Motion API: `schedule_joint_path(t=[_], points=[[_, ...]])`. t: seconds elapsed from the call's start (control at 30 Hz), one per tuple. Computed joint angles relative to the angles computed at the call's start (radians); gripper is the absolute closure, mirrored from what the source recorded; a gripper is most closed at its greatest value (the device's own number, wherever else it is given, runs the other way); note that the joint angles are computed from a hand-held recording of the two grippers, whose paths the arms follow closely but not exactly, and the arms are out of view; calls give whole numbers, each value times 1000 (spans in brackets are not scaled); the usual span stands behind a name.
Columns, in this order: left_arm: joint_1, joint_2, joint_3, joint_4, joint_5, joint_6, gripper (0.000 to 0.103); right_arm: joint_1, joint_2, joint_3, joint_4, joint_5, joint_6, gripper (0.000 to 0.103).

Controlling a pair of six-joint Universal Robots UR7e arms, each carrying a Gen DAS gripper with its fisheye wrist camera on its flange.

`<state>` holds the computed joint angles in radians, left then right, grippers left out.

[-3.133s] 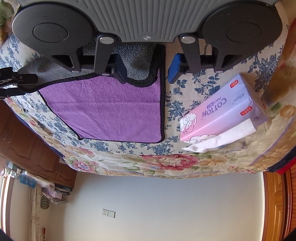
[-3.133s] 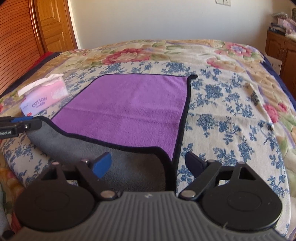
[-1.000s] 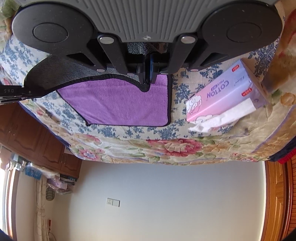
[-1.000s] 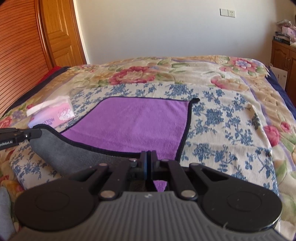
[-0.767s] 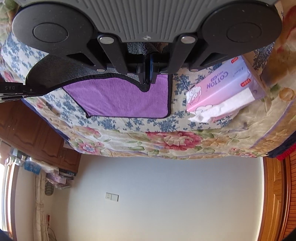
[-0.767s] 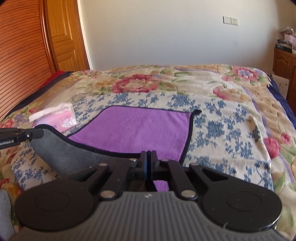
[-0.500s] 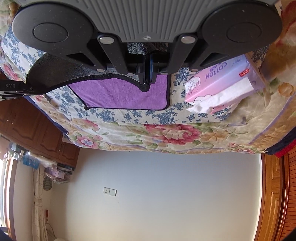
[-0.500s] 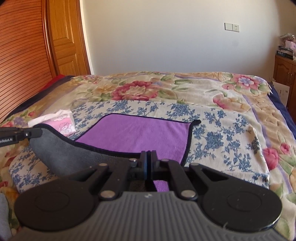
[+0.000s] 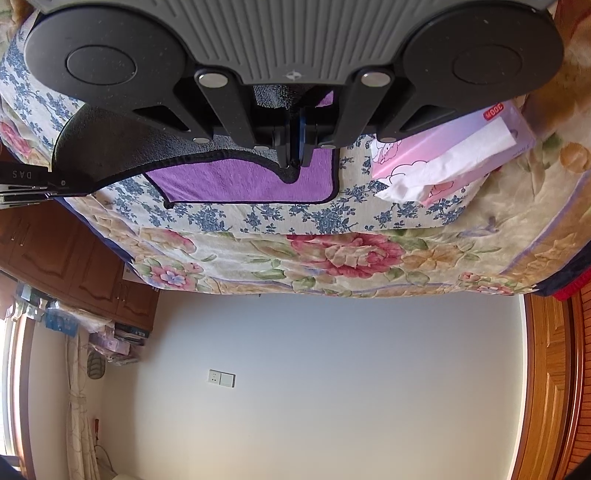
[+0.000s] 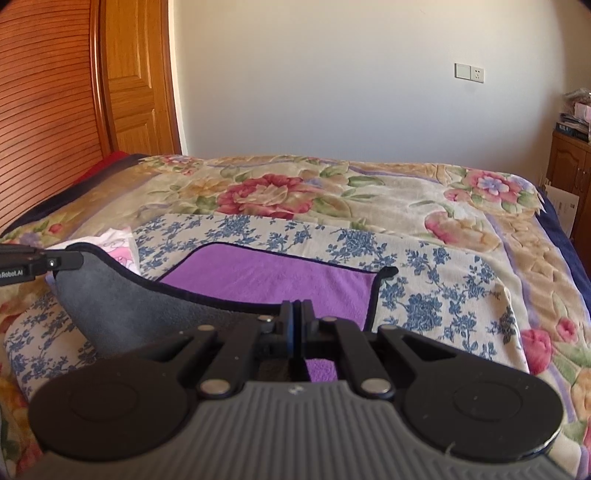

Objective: Fold towel

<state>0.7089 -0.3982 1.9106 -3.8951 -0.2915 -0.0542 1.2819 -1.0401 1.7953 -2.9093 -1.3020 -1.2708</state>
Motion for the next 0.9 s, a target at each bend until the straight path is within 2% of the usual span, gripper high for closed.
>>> schedule_joint_path(t=[0.9], points=[[76,24,-109,-117,-61,207,98,33,93,-88,-48,-16,-4,99]])
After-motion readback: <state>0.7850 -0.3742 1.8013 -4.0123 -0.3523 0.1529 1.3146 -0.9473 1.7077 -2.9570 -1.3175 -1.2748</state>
